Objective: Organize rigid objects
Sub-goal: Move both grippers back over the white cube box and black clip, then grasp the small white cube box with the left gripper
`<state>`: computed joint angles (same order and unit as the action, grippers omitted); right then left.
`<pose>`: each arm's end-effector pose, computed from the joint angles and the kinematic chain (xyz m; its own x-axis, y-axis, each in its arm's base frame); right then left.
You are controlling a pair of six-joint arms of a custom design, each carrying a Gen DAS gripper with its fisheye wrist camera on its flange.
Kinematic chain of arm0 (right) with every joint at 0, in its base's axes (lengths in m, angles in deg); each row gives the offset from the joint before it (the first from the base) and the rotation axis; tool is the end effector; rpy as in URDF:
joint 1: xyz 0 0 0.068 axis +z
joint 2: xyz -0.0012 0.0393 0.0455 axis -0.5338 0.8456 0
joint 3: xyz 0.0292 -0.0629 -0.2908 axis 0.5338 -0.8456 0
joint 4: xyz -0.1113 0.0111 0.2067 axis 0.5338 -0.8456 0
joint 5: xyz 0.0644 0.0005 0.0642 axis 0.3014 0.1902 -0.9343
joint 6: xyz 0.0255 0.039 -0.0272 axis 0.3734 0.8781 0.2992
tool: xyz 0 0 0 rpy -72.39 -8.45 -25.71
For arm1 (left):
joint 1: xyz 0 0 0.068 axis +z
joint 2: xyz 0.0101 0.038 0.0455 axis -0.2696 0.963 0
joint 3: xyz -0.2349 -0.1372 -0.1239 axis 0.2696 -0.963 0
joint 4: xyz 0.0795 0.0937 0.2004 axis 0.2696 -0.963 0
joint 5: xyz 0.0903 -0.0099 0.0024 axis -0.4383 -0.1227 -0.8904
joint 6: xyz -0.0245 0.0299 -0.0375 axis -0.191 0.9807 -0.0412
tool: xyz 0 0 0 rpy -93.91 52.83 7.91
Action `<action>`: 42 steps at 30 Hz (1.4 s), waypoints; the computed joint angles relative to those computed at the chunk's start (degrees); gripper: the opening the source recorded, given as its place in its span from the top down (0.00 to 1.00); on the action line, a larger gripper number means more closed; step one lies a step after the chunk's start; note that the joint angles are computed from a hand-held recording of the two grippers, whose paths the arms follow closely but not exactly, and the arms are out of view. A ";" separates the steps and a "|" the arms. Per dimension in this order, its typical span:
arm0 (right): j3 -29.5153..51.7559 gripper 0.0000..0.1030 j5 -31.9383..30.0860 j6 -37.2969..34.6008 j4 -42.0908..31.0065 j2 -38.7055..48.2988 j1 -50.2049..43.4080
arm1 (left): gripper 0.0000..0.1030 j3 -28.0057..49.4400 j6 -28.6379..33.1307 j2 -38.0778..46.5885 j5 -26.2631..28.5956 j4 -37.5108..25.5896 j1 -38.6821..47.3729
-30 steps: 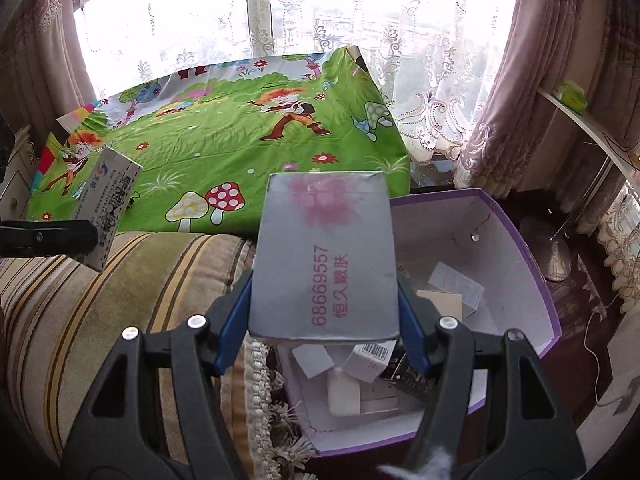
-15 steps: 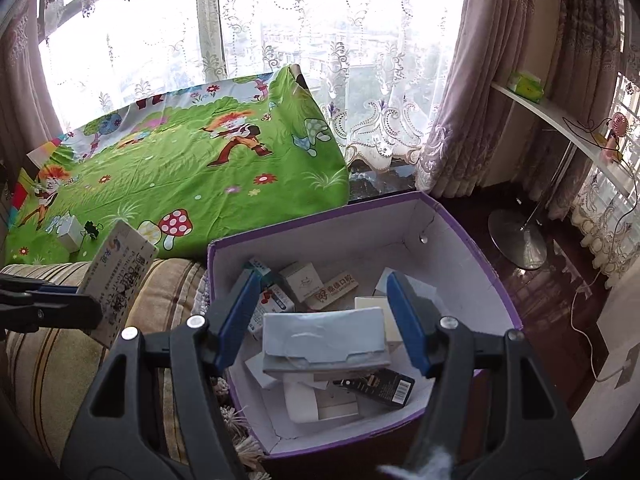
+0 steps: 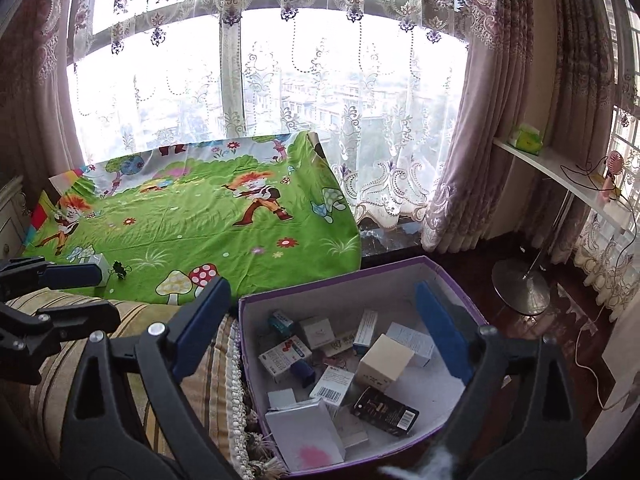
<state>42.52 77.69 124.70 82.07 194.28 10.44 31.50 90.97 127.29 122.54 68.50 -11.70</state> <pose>0.2678 0.2129 0.1780 -0.5240 0.1050 -0.8452 0.2257 0.9740 -0.0190 0.3302 0.0009 0.1935 -0.5869 0.3181 -0.7445 0.6354 0.7509 -0.1801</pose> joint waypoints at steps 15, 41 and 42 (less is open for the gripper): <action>1.13 0.00 6.94 -8.03 9.30 0.68 4.88 | 0.13 -3.46 3.05 -3.31 10.22 16.84 12.47; 15.48 0.00 -7.13 -10.61 3.22 8.56 1.81 | 0.41 72.50 -10.25 46.26 -11.76 -42.47 17.55; 16.87 0.00 -8.00 -11.00 2.23 9.32 1.59 | 0.41 73.45 -10.77 47.26 -12.93 -42.67 17.37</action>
